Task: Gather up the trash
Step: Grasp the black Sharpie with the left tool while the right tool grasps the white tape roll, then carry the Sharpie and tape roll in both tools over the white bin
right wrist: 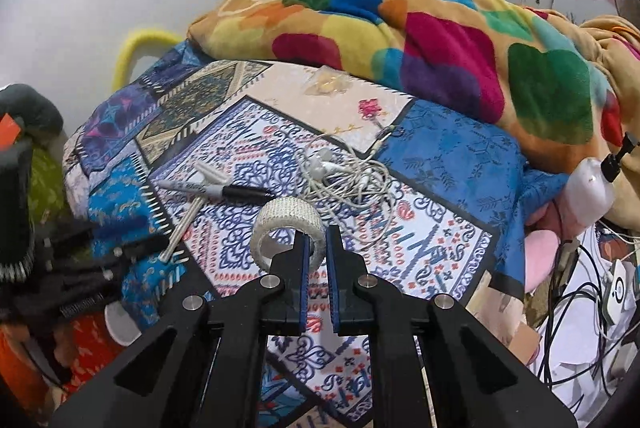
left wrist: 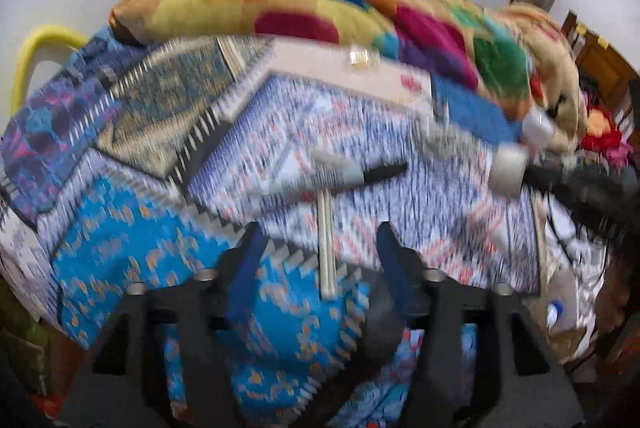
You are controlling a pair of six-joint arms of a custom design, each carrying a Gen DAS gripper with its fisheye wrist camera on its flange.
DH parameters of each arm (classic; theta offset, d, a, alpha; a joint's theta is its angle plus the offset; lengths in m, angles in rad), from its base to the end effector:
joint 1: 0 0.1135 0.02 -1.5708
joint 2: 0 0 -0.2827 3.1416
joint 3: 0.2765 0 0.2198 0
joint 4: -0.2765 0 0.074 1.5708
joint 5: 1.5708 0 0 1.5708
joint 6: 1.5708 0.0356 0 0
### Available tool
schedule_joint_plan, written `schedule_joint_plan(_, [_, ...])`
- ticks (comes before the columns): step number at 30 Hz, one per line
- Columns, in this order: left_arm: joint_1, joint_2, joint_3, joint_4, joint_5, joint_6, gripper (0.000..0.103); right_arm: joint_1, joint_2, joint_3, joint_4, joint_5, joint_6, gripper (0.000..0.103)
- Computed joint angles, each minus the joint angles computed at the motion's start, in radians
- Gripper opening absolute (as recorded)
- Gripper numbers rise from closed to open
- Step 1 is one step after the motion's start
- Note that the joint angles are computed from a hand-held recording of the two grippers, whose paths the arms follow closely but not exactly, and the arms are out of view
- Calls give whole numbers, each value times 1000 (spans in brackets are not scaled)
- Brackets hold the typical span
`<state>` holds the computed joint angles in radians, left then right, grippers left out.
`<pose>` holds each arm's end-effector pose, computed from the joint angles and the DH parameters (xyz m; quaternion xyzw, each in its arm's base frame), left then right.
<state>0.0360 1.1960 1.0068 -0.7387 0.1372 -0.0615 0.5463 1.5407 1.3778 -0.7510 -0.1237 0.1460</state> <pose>0.2010 0.0024 0.3083 -0.0245 0.9465 -0.0691 0.3143 0.2512 0.1579 0.3344 -0.2074 0.9219 0.1643 0.2830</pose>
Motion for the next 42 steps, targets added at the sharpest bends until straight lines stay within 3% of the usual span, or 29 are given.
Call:
schedule_joint_plan(3, [23,86,75,8,42,47,62,1,5,-2,8,3,-4,7])
schedule_joint_plan(8, [6,255,143,25,13,113,62,-4,2,-19,17,-16,-2,7])
schedule_joint_plan(12, [-8,281,131,10,-2,128,60,-7,-12,-37,18,-12,-10,7])
schedule_joint_plan(14, [-33,249,95,17,-35,141,44,-9,-16,-44,17,-11,-12,7])
schedule_joint_plan(16, [-55,219,65,14,-53,148,17,-10,-17,-46,15,-12,-9,7])
schedule_joint_plan(18, [-78,183,46,5,-67,136,12,-7,-19,-48,12,-9,-5,7])
schedule_joint_plan(23, [-143,104,18,-21,-100,99,10,7,-42,-53,-1,0,4,7])
schedule_joint_plan(31, [-224,29,80,-97,-103,-3,10,27,-76,-26,-55,22,30,7])
schedule_joint_plan(42, [-172,-155,192,-292,-94,-12,10,156,-118,113,-179,112,99,7])
